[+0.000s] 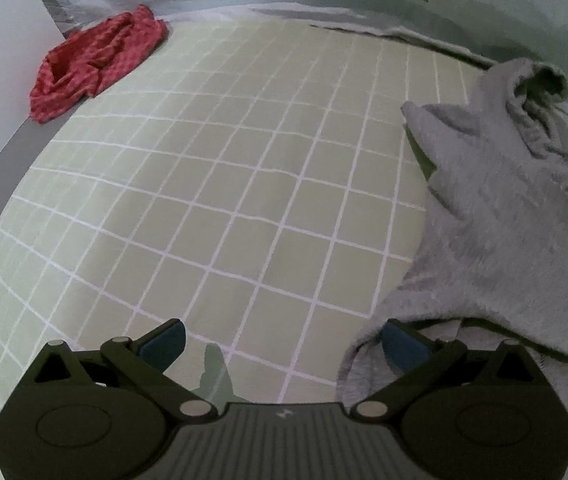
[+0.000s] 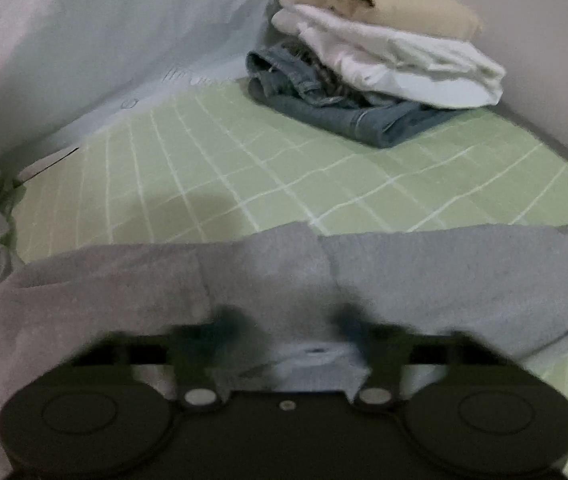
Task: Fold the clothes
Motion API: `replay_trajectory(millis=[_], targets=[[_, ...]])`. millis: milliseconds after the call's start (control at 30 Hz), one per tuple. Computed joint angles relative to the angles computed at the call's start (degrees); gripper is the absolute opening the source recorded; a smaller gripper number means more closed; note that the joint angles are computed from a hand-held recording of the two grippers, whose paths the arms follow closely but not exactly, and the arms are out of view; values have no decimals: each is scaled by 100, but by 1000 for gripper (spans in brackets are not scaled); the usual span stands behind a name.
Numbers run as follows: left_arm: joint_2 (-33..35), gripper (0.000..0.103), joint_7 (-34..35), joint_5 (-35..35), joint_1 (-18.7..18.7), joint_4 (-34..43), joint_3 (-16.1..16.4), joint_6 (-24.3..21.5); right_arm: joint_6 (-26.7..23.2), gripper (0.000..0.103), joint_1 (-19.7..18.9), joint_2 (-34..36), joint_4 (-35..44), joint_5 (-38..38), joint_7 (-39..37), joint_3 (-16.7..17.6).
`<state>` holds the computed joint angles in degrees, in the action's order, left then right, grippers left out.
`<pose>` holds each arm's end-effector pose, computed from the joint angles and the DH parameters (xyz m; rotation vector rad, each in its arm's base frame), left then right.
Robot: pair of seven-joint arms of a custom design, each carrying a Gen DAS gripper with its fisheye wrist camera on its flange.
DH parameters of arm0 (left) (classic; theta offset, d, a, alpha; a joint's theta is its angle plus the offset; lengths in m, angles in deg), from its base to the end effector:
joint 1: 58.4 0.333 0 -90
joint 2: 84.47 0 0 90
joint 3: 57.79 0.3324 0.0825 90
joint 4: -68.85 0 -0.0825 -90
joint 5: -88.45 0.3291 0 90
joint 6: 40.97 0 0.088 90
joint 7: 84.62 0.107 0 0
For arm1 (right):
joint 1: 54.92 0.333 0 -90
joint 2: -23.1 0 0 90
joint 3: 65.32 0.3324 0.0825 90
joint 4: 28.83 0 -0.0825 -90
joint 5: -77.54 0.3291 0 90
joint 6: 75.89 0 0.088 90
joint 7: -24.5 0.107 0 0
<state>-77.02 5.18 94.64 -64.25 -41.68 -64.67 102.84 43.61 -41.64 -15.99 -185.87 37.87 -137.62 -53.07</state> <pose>0.5662 -0.1253 0.5129 -1.6614 2.2218 -0.4396 0.2649 0.0964 0.4671 -0.5971 2.6587 -0.9864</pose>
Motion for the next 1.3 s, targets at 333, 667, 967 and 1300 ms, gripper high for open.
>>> replay_trajectory(millis=[333, 667, 967, 1300], targets=[[-211, 103, -4, -95, 64, -199, -8, 123, 1989, 11, -295, 820, 853, -2207, 704, 48], [-645, 103, 93, -93, 148, -528, -52, 349, 3463, 103, -130, 1923, 1420, -1824, -448, -42], [-995, 103, 813, -564, -87, -816, -349, 273, 122, 103, 181, 657, 659, -484, 123, 662], [-718, 103, 1388, -1655, -780, -696, -719, 691, -387, 103, 810, 554, 2, -409, 645, 779]])
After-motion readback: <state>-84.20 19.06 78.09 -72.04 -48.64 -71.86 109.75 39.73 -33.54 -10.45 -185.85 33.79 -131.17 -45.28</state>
